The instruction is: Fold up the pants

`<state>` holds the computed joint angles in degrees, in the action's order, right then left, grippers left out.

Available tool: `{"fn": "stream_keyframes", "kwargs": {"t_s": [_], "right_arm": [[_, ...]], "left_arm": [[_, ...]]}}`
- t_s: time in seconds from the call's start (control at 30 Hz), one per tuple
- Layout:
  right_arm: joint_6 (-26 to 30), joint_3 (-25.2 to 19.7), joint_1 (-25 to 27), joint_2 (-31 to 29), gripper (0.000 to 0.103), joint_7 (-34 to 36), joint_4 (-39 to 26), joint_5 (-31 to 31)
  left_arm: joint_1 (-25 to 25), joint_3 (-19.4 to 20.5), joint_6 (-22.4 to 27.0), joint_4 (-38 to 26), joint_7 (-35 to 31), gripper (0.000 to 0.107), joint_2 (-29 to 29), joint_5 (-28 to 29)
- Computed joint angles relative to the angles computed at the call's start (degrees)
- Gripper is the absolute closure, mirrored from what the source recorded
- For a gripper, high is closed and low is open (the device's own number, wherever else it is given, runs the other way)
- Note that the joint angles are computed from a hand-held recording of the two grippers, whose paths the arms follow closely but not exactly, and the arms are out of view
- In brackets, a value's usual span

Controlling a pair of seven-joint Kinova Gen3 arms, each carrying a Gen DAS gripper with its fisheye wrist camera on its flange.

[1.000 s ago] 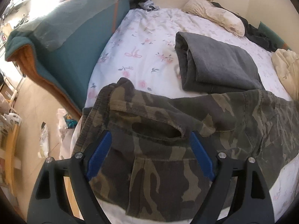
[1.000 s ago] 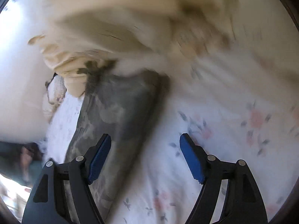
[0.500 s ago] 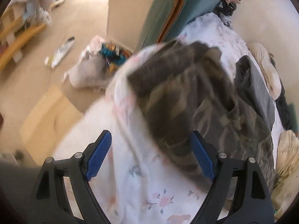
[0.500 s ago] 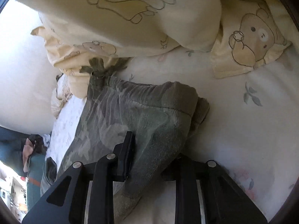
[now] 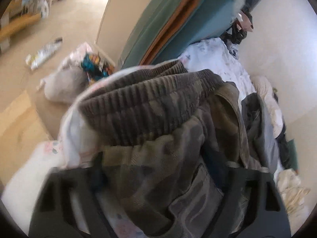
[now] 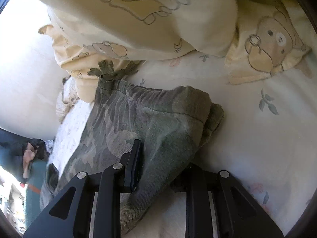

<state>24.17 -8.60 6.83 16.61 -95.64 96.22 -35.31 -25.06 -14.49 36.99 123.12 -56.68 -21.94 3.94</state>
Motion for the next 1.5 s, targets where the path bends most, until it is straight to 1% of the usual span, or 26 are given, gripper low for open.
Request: {"fn": "stream_keyframes", "kwargs": {"t_s": [0.03,0.07,0.1,0.13,0.17,0.23,0.27,0.3,0.33,0.4,0.43,0.5,0.53,0.57,0.63,0.77,0.83,0.93,1.03,1.07,1.13,1.2,1.33,1.4,1.43,1.5], "right_arm": [[1.6,2.4,-2.3,0.2,0.08,-2.1,-1.4,2.3],[3.1,4.7,-4.5,0.5,0.079,-4.1,-2.8,4.7],[4.1,5.8,-5.6,0.7,0.08,-5.7,-3.8,6.2],[5.3,5.9,-5.7,1.2,0.083,-6.8,-5.1,7.2],[6.9,5.1,-5.1,2.0,0.092,-8.2,-6.8,9.2],[11.2,5.1,-5.4,3.6,0.096,-9.0,-11.0,12.5],[12.5,5.3,-5.7,3.9,0.097,-10.0,-12.2,13.8],[12.8,5.5,-5.9,3.7,0.097,-10.4,-12.6,14.1],[12.3,5.9,-6.3,3.0,0.097,-11.3,-12.1,14.7],[10.1,5.4,-5.9,1.0,0.098,-12.0,-10.2,14.4],[9.8,5.6,-6.2,0.1,0.098,-12.5,-9.9,15.1],[10.9,5.4,-5.9,-1.1,0.098,-12.5,-10.7,15.2],[11.3,5.3,-5.7,-1.6,0.098,-12.5,-10.9,14.8],[11.7,5.0,-5.4,-2.3,0.098,-12.6,-11.2,14.7],[12.8,6.0,-6.5,-3.9,0.098,-13.7,-11.6,16.2],[16.5,7.2,-7.2,-7.6,0.098,-16.7,-11.1,18.0],[18.5,7.8,-7.9,-10.0,0.098,-19.0,-9.9,19.8],[22.3,8.1,-9.3,-13.9,0.098,-23.0,-7.3,23.9],[26.2,7.8,-10.2,-17.9,0.098,-25.0,-3.8,26.5],[28.1,7.3,-10.6,-19.2,0.098,-25.7,-2.8,27.9],[32.7,6.5,-11.4,-20.7,0.098,-28.1,-2.7,30.5],[37.3,6.1,-11.8,-23.5,0.098,-30.1,-2.5,31.2],[45.0,5.0,-12.2,-27.0,0.098,-33.5,-4.3,33.2],[48.2,3.8,-12.5,-27.3,0.098,-35.2,-4.5,35.0],[48.9,3.2,-12.7,-27.2,0.098,-36.3,-4.0,35.7],[51.6,2.1,-13.7,-24.9,0.097,-37.6,-3.4,37.5]], "left_arm": [[0.2,0.4,0.5,-0.3,-0.7,0.066,0.3,-0.7],[0.9,-0.2,1.1,-0.9,-2.3,0.068,0.9,-0.5],[2.0,-1.9,0.9,-1.0,-3.9,0.07,0.9,0.7],[3.3,-4.6,0.6,-0.8,-6.3,0.072,0.9,2.8],[4.8,-7.2,1.0,-1.3,-8.6,0.073,1.3,5.1],[8.2,-12.3,2.8,-2.6,-13.3,0.08,2.3,7.6],[9.0,-13.8,3.8,-3.1,-15.6,0.083,2.1,8.6],[9.3,-14.1,4.6,-3.7,-17.0,0.087,1.2,9.1],[8.9,-13.4,5.4,-4.3,-17.5,0.088,0.6,9.0],[5.7,-9.6,7.3,-6.0,-15.6,0.091,-0.9,9.3],[3.6,-7.0,9.4,-7.7,-14.0,0.091,-1.4,8.5],[1.5,-4.1,13.5,-10.7,-12.7,0.092,-2.6,7.6],[1.5,-3.6,15.8,-12.6,-11.7,0.092,-2.9,6.7],[2.0,-4.1,17.2,-13.6,-11.6,0.092,-3.3,6.7],[2.5,-4.3,21.2,-17.5,-10.7,0.093,-4.1,5.5],[4.5,-7.6,26.5,-22.3,-13.8,0.094,-5.5,5.4],[5.0,-9.2,30.4,-24.0,-15.7,0.094,-6.4,4.7],[6.0,-13.5,37.4,-25.6,-17.3,0.094,-8.2,3.3],[8.7,-19.2,44.4,-27.1,-18.9,0.094,-10.6,1.3],[8.6,-20.7,46.8,-28.0,-20.1,0.095,-10.9,1.7],[10.9,-24.1,51.3,-30.2,-21.0,0.095,-13.0,2.6],[13.5,-24.9,55.2,-33.9,-21.6,0.095,-15.3,1.7],[17.3,-25.5,58.5,-37.4,-21.4,0.095,-18.1,-2.5],[18.1,-24.4,58.1,-35.7,-21.5,0.095,-18.8,-5.8],[18.4,-24.8,58.3,-34.5,-21.5,0.095,-18.6,-6.7],[20.3,-28.2,59.5,-32.2,-18.7,0.095,-17.7,-5.7]]}}
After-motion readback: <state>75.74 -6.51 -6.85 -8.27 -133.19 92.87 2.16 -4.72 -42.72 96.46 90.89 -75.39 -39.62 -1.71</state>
